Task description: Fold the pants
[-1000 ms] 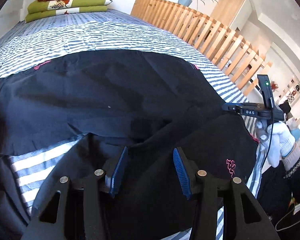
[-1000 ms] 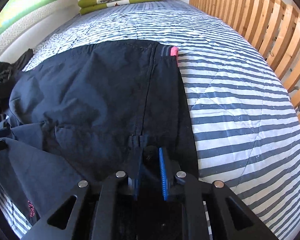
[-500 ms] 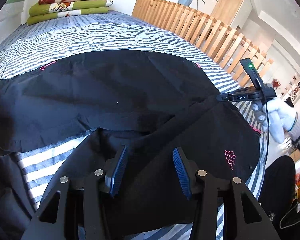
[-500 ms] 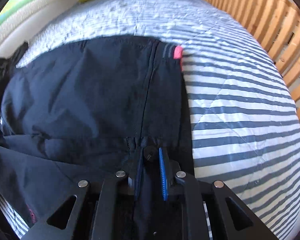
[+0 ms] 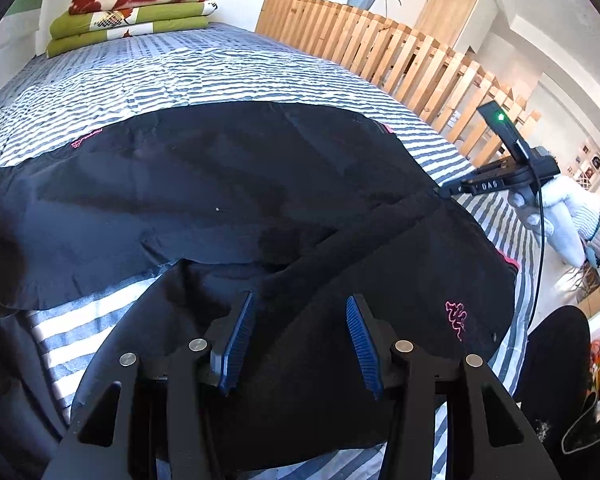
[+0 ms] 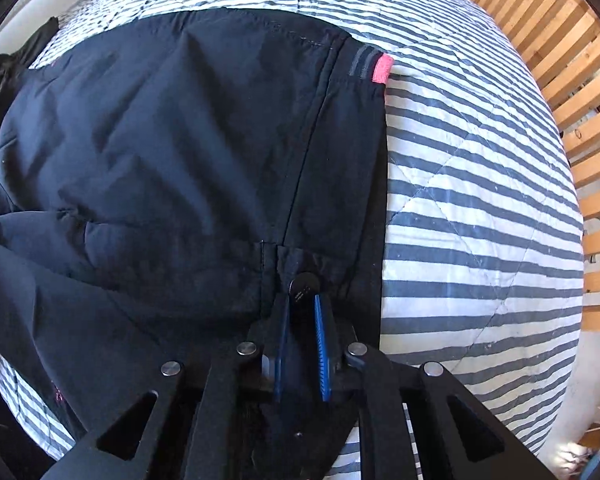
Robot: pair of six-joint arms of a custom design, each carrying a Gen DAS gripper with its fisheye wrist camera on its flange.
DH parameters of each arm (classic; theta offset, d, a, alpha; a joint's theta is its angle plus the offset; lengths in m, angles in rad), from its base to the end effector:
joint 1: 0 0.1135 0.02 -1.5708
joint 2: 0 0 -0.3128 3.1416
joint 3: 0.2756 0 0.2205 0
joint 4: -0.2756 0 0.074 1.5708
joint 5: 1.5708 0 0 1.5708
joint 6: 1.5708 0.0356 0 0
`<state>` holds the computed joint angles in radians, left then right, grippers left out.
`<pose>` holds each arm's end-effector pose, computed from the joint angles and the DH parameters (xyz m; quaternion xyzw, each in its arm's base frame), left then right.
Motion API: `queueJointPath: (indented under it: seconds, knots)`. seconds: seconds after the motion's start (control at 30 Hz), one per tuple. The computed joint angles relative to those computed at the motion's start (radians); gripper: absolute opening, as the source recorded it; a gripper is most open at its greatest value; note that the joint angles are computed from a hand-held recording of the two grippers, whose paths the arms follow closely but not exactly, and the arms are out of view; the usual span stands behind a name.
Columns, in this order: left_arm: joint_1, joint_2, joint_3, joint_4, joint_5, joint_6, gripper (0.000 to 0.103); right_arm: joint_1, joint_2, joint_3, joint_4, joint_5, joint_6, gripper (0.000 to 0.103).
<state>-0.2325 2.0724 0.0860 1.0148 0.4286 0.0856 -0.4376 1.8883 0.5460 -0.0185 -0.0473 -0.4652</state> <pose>0.1908 -0.0604 0.0816 0.2098 0.9119 -0.2238 0.2727 0.2244 -0.1031 0.1104 -0.0162 0.9941 -0.0245 0.1045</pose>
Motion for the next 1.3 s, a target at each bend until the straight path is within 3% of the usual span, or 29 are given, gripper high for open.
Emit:
queueJointPath:
  seconds: [0.1,0.3,0.6,0.77,0.9,1.03,1.1,1.23,1.3]
  knots:
    - [-0.021,0.004,0.008,-0.003,-0.013,-0.008,0.051,-0.016,-0.035,0.016,-0.005,-0.063,0.003,0.012]
    - [-0.041,0.007,-0.003,0.014,-0.023,-0.007,0.051,0.033,0.063,0.057,0.014,0.002,0.001,0.012]
    - [-0.036,-0.013,0.0,-0.014,-0.009,0.01,0.051,-0.044,0.031,0.044,-0.053,-0.039,-0.052,0.013]
    - [-0.156,-0.084,-0.007,-0.025,-0.078,-0.041,0.051,-0.11,0.04,0.091,-0.129,-0.104,-0.066,0.013]
    - [-0.253,-0.208,0.063,-0.185,-0.107,-0.081,0.051,-0.231,0.008,0.087,-0.186,-0.217,-0.12,0.014]
    - [-0.358,-0.26,0.252,-0.417,-0.154,-0.101,0.051,-0.373,-0.027,0.01,-0.214,-0.277,-0.224,0.015]
    - [-0.408,-0.236,0.374,-0.522,-0.158,-0.099,0.051,-0.453,-0.039,-0.002,-0.253,-0.333,-0.279,0.015]
    - [-0.481,-0.1,0.673,-0.732,-0.201,-0.088,0.051,-0.592,-0.02,-0.028,-0.236,-0.377,-0.368,0.036]
    - [-0.496,0.002,0.855,-0.851,-0.212,-0.094,0.051,-0.65,-0.038,-0.04,-0.307,-0.37,-0.442,0.036]
